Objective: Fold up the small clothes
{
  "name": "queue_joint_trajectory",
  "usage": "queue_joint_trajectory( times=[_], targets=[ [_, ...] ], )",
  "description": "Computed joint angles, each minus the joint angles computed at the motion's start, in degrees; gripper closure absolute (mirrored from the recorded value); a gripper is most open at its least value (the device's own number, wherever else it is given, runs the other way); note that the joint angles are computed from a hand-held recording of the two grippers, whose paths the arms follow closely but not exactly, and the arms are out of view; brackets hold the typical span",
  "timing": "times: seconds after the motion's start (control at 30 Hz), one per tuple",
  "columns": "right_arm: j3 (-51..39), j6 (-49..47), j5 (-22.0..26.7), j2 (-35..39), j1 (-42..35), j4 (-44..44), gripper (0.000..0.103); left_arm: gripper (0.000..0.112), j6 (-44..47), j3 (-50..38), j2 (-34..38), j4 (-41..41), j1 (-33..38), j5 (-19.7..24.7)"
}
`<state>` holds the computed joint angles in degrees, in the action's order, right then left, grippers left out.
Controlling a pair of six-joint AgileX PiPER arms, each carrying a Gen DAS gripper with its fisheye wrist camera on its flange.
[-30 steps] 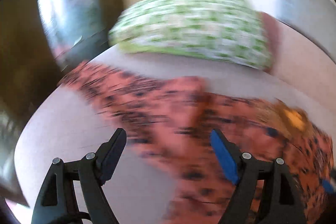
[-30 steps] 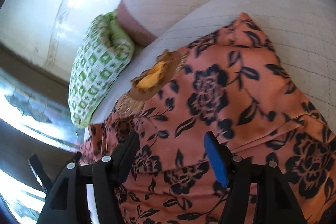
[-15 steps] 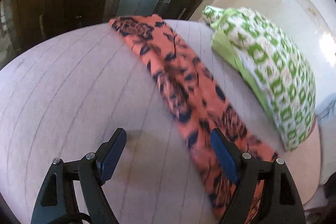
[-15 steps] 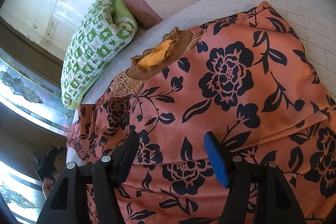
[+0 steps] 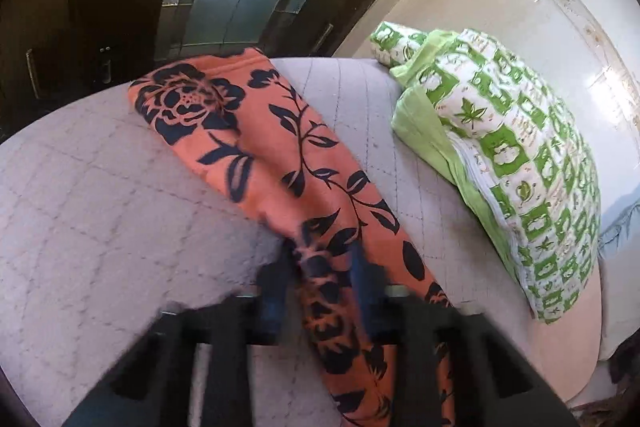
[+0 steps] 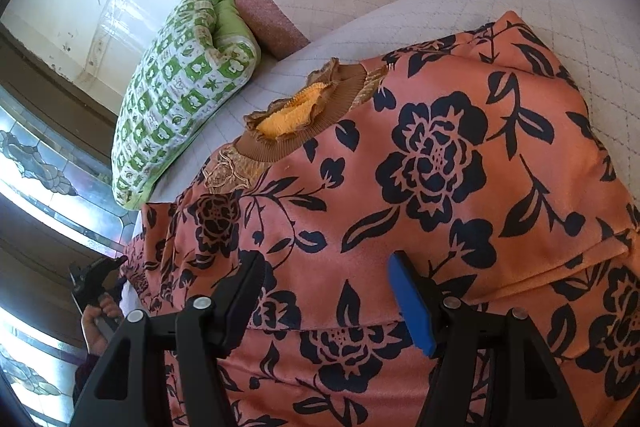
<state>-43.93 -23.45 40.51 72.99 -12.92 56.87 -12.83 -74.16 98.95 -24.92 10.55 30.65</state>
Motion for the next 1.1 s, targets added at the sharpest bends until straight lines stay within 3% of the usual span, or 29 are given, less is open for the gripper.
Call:
queue_joint_trajectory(
  times=[0.1,0.3,0.37,0.53,0.67,0.7,0.73,0.77,0.8,0.93,1.03,1.1],
  targets=[
    [0.45,-0.34,-0.22,-0.80,-1.43,0.43,0.035,0.103,-1.73,1.00,-1.19,1.36,-2.33,-2.85],
    [1.20,-3.39,3.30,-2.64,-8.80,4.76,0.035,0.103,-14.09,-3.00,-8.06,21.36,-16.63,-2.19],
    [1.53,-4.21,4.61,-4.19,-11.62,5.31,0.035,0.103,-16.49,-4.04,-10.49,24.60,-21.66,-1.24],
    [1.72,-7.57,9.82,-7.26,-21.04,5.68,0.035,0.103,-35.93,-7.52,-14.48,48.88,-46.55,3.84],
    [1.74,-11.87,16.67,-6.89,-32.85,8.00,0.035,0.103,-40.79,-16.54,-6.66,60.91,-67.31,11.23],
    [1.47,-12.50,17.93,-6.25,-34.88,8.16,0.035,0.100,-38.65,-19.97,-2.97,61.85,-72.07,13.25],
    [0.96,-13.38,19.83,-5.26,-37.45,8.36,0.035,0.087,-34.37,-24.78,1.82,61.50,-76.62,16.62],
    [0.28,-13.98,21.88,-4.14,-40.07,8.18,0.035,0.064,-31.91,-27.76,4.49,61.22,-79.22,19.47],
    [-0.31,-14.15,23.00,-3.32,-41.58,7.87,0.035,0.055,-30.15,-30.96,7.81,63.02,-82.80,23.23],
    [-2.28,-14.09,27.76,0.61,-47.91,8.68,0.031,0.044,-32.91,-29.11,8.58,77.45,-90.94,28.94],
    [-2.68,-13.85,28.75,1.62,-48.98,9.53,0.030,0.031,-39.07,-22.72,2.03,80.20,-89.36,30.06],
    [-3.15,-13.13,27.56,1.10,-46.26,8.71,0.030,0.029,-45.18,-17.50,-3.46,78.22,-85.05,30.18]
  ],
)
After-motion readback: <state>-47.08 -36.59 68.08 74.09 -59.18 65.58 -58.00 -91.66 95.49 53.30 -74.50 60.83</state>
